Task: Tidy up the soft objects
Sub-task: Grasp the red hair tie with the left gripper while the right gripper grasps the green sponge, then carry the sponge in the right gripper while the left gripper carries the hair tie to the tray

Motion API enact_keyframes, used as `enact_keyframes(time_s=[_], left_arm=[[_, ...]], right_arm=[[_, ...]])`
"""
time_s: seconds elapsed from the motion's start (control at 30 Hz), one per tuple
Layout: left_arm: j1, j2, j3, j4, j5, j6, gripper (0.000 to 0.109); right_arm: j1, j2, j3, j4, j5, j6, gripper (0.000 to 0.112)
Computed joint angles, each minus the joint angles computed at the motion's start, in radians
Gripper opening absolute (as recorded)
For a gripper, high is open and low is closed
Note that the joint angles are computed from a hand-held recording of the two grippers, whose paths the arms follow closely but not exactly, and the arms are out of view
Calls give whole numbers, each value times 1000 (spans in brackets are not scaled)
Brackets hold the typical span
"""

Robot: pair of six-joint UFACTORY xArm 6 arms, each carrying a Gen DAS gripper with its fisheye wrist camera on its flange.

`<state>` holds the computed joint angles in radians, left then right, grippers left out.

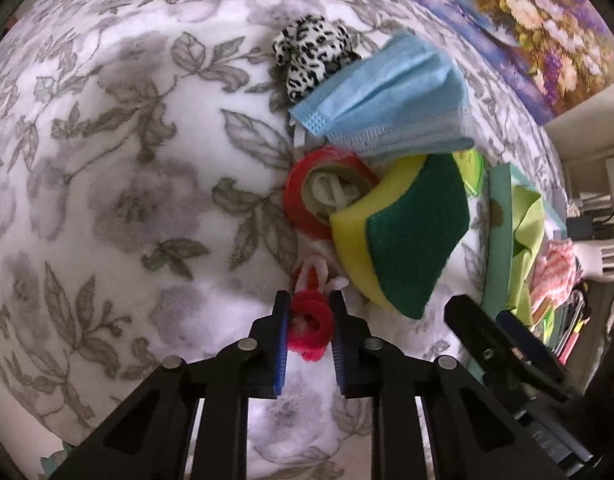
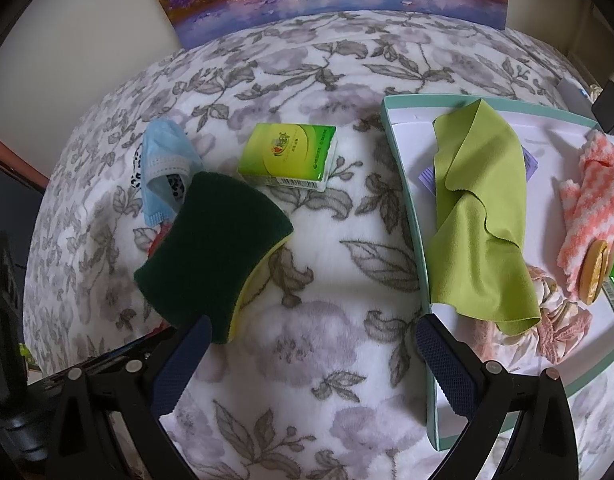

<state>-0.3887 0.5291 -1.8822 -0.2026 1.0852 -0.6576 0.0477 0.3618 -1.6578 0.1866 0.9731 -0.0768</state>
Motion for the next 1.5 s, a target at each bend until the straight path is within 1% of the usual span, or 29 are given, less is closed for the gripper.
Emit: enact_keyframes(time_s=[0.13,0.23,0.47,0.5,0.67,0.7,0.87,0.97,1.0,1.07,1.1,1.13,1.17,1.23,1.5], left_arm=[[5,-16,14,27,-13,-41,18],[8,-29,17,88,4,-99,18],[35,-84,80,178,-21,-221,18],[45,-102,121,182,-47,-222,18],[63,-131,156,209,-60,-252,18],[64,-155,185,209,-68,-251,18],[62,-165,190,221,-70,-259,18],[64,-181,207,225,-74,-260,18],[64,-180,206,227,-73,-262,18],[63,-180,207,226,-72,-263,18],[63,-178,204,226,-72,-263,18],[63,-173,200,226,-70,-263,18],[62,-172,198,227,-68,-263,18],[61,-164,188,228,-65,-263,18],[55,-151,167,249,-49,-267,18]], right_arm=[[3,0,2,2,-4,-3,103],[6,-3,5,5,-10,-11,103],[27,-13,20,40,-18,-59,103],[32,-13,22,53,-16,-70,103],[59,-11,30,76,-20,-105,103],[63,-10,30,75,-22,-109,103],[84,10,24,69,-37,-106,103],[84,30,6,87,-31,-104,94],[83,33,4,93,-31,-104,90],[83,43,-6,99,-26,-101,87],[83,45,-8,103,-26,-102,83],[83,45,-8,104,-27,-104,75],[83,45,-8,104,-26,-105,71],[81,47,-13,124,-16,-119,59],[81,43,-14,123,-14,-126,56]])
